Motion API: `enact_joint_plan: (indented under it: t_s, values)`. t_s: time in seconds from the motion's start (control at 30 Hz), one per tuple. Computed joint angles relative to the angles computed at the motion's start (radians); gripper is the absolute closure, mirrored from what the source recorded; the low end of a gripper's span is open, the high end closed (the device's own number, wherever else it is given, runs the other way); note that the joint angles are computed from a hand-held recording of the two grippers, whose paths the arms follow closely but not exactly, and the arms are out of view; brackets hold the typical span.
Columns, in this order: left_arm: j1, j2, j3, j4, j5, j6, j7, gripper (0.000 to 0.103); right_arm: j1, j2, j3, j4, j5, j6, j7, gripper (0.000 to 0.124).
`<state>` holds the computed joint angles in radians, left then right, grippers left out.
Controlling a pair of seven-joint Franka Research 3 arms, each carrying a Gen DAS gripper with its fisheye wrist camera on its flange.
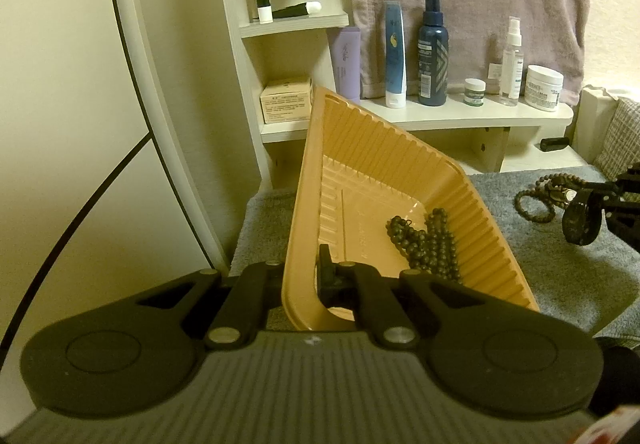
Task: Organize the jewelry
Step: 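Carry the watch over the orange tray with the right gripper, then open the right gripper to drop the watch into the tray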
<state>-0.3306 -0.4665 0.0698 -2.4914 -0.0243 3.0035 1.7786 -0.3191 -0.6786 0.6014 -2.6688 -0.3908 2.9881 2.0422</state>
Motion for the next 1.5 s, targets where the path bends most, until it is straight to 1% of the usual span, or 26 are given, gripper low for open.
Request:
enact_joint_plan:
  t_s: [0.27,0.43,0.53,0.7,0.83,1.0,1.1,1.33,1.5]
  values:
    - [0.0,-0.002,-0.001,0.002,-0.002,-0.003,-0.002,0.098,0.016,0.004,-0.013,0.04,0.016,0.005,0.001,0.119]
    - [-0.006,-0.005,0.004,0.001,-0.005,-0.003,0.005,0.098,0.04,0.037,-0.021,0.095,0.036,0.027,-0.009,0.119]
    - [-0.005,-0.005,0.003,0.001,-0.006,-0.003,0.005,0.098,0.08,0.08,-0.038,0.137,0.06,0.044,-0.03,0.119]
    - [-0.004,-0.007,0.003,0.002,-0.008,-0.006,0.005,0.098,0.192,0.176,-0.093,0.208,0.103,0.054,-0.099,0.119]
    - [-0.005,-0.007,0.003,0.001,-0.009,-0.005,0.006,0.098,0.257,0.238,-0.115,0.247,0.12,0.062,-0.133,0.119]
    - [-0.003,-0.006,0.002,0.001,-0.009,-0.004,0.005,0.098,0.306,0.289,-0.128,0.271,0.123,0.068,-0.148,0.119]
    - [-0.002,-0.006,0.001,0.0,-0.009,-0.004,0.003,0.098,0.351,0.308,-0.156,0.274,0.134,0.063,-0.164,0.119]
    - [-0.005,-0.007,0.004,-0.001,-0.011,-0.003,0.002,0.098,0.421,0.338,-0.202,0.284,0.15,0.041,-0.181,0.119]
    - [-0.01,-0.008,0.008,-0.005,-0.013,0.002,0.005,0.098,0.449,0.353,-0.224,0.288,0.153,0.032,-0.184,0.119]
